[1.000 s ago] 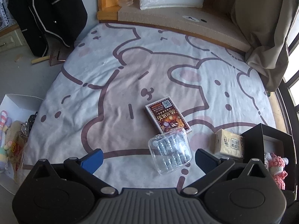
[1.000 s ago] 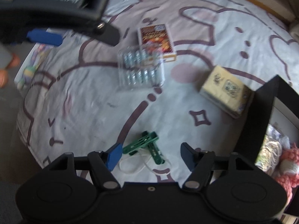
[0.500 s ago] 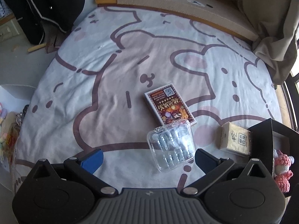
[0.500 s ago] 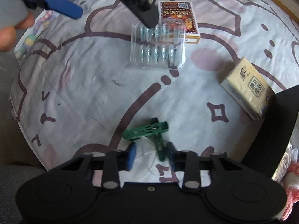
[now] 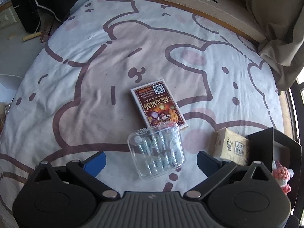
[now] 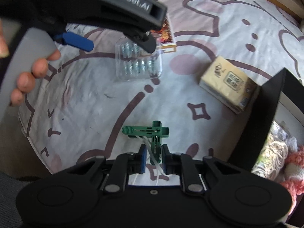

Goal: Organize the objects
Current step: 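Close left tool on the clear plastic capsule case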

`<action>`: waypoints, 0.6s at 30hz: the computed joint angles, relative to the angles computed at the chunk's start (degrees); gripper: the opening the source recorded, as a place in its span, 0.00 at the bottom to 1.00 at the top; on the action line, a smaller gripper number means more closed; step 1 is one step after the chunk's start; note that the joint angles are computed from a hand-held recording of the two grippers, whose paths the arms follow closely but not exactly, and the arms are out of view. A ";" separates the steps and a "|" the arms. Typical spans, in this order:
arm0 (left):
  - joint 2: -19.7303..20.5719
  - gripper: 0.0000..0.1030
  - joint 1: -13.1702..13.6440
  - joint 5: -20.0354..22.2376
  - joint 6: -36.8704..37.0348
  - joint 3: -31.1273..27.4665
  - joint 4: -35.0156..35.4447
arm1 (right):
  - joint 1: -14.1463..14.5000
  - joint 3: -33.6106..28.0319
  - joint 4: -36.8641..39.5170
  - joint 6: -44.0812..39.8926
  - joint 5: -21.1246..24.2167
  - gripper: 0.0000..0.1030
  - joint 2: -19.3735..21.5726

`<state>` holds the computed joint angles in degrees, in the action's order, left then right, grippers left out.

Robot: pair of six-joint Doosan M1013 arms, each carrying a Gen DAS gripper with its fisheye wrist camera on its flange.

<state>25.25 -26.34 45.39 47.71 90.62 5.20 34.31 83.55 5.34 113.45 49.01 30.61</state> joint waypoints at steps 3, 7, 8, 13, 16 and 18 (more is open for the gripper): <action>0.63 0.95 0.16 0.00 -0.92 -0.34 -1.06 | -0.42 0.99 0.02 0.99 -1.26 0.16 -0.85; 1.73 0.93 0.24 0.91 -3.64 -1.03 -0.86 | -0.82 1.91 0.08 2.15 -2.81 0.16 -1.72; 2.04 0.92 0.26 1.17 -4.20 -1.24 -0.87 | -0.92 2.15 0.13 2.34 -3.19 0.16 -1.93; 3.32 0.91 0.32 1.89 -5.37 -2.08 -2.26 | -1.32 3.34 -0.09 3.95 -5.09 0.16 -2.89; 4.04 0.88 0.00 2.94 -6.72 -2.73 -1.02 | -1.54 3.80 -0.16 4.78 -6.03 0.15 -3.35; 4.32 0.84 -0.07 3.25 -8.10 -2.92 -0.42 | -1.66 4.07 -0.13 5.13 -6.52 0.15 -3.58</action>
